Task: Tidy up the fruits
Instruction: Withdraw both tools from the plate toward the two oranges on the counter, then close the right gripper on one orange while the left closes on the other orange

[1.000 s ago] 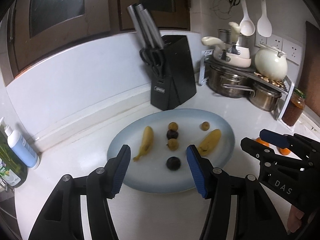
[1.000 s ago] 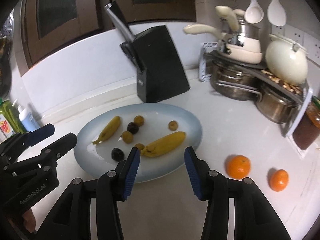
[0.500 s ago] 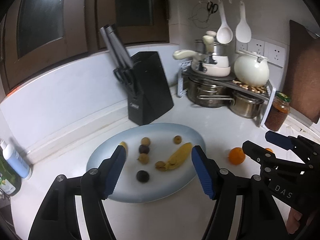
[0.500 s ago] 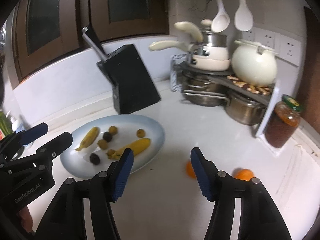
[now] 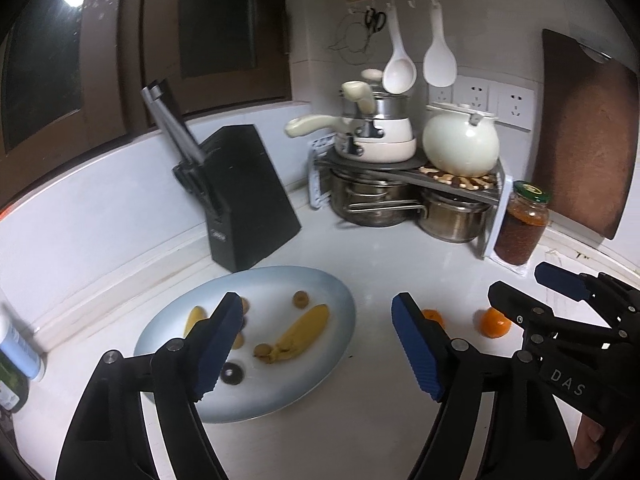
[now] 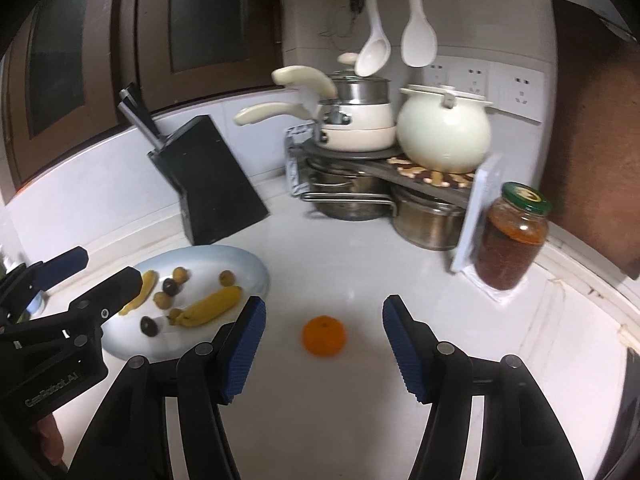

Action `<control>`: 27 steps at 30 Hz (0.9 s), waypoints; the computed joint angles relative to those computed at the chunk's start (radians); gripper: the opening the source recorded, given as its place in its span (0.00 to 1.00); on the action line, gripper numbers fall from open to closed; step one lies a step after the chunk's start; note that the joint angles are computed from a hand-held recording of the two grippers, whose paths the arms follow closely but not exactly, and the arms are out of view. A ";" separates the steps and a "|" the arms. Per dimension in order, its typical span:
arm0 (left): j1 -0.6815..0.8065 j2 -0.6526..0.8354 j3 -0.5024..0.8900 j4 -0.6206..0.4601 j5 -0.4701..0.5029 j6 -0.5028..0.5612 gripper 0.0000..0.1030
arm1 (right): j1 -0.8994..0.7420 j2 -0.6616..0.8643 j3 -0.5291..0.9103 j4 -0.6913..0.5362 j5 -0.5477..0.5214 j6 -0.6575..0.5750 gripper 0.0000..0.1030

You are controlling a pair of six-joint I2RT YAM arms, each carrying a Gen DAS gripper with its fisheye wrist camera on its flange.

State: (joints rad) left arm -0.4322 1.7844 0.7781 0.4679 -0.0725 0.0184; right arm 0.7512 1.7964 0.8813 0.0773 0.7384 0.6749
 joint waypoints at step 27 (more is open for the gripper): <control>-0.111 0.185 0.197 -0.070 0.049 0.055 0.86 | -0.118 -0.054 -0.159 0.024 -0.014 0.082 0.68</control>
State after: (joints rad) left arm -0.5436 1.9693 0.9748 0.3978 -0.0232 0.0737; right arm 0.6329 1.7423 0.7222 0.1011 0.7243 0.7574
